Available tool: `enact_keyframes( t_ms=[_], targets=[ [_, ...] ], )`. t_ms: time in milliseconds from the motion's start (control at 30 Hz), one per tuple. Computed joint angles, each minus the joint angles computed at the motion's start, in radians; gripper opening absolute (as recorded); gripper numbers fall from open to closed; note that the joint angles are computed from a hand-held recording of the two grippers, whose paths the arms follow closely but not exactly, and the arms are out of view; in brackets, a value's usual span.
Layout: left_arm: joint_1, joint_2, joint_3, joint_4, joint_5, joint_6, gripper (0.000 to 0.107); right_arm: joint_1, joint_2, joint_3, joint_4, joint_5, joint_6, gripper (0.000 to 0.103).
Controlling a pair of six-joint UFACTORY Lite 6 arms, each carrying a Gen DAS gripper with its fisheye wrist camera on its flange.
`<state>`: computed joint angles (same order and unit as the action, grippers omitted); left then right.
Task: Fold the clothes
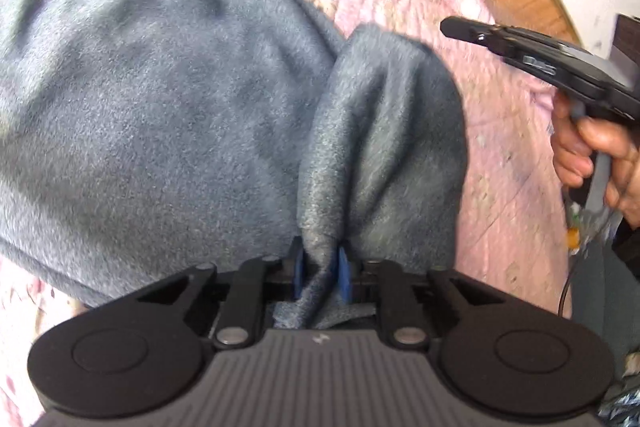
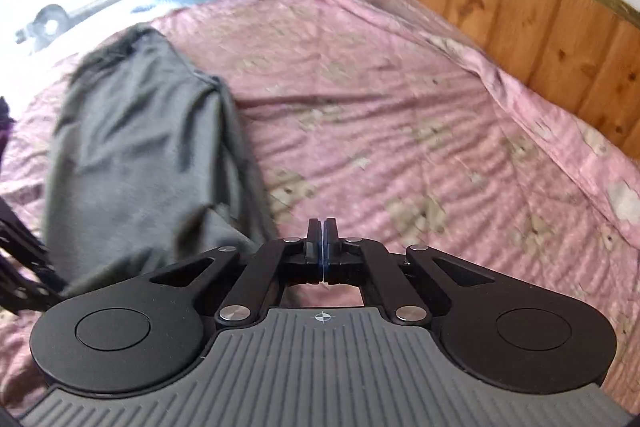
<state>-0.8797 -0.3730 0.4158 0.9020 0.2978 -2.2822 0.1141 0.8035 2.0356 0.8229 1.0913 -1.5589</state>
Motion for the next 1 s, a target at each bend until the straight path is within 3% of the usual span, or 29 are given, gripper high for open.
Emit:
enact_keyframes(
  t_ms=[33,67,100,133,167,233,367,467,700,833,1000],
  targets=[
    [-0.015,0.007,0.011,0.030,0.015,-0.038,0.037,0.017,-0.030,-0.031,0.007,0.027,-0.026,0.013],
    [-0.030,0.014,0.022,0.057,0.030,-0.073,0.039,0.039,-0.062,-0.071,0.007,0.038,-0.056,0.028],
    [-0.040,0.015,0.033,0.056,0.048,-0.077,0.039,0.077,-0.086,-0.119,-0.020,0.007,-0.099,0.032],
    [-0.046,0.008,0.041,0.018,0.069,-0.039,0.038,0.114,-0.102,-0.168,-0.057,-0.052,-0.136,0.030],
    [-0.052,0.001,0.050,-0.017,0.091,-0.004,0.038,0.146,-0.109,-0.202,-0.092,-0.102,-0.161,0.020],
    [-0.070,-0.016,0.059,-0.028,0.130,-0.005,0.038,0.165,-0.080,-0.188,-0.133,-0.123,-0.168,0.013],
    [-0.103,-0.107,0.000,-0.009,0.191,-0.067,0.038,0.098,0.054,0.061,-0.102,0.084,-0.038,0.014],
    [-0.105,-0.135,-0.026,0.009,0.180,-0.111,0.038,0.095,0.111,0.159,-0.152,0.116,-0.019,0.015],
    [-0.030,-0.189,-0.082,0.029,0.109,-0.056,0.038,0.148,-0.024,-0.092,-0.182,0.013,-0.237,0.020],
    [-0.017,-0.189,-0.088,0.055,0.090,-0.068,0.038,0.189,-0.109,-0.250,-0.195,-0.109,-0.371,0.020],
    [-0.011,-0.155,-0.075,0.080,0.071,-0.094,0.037,0.205,-0.151,-0.346,-0.163,-0.215,-0.424,0.000]
  ],
)
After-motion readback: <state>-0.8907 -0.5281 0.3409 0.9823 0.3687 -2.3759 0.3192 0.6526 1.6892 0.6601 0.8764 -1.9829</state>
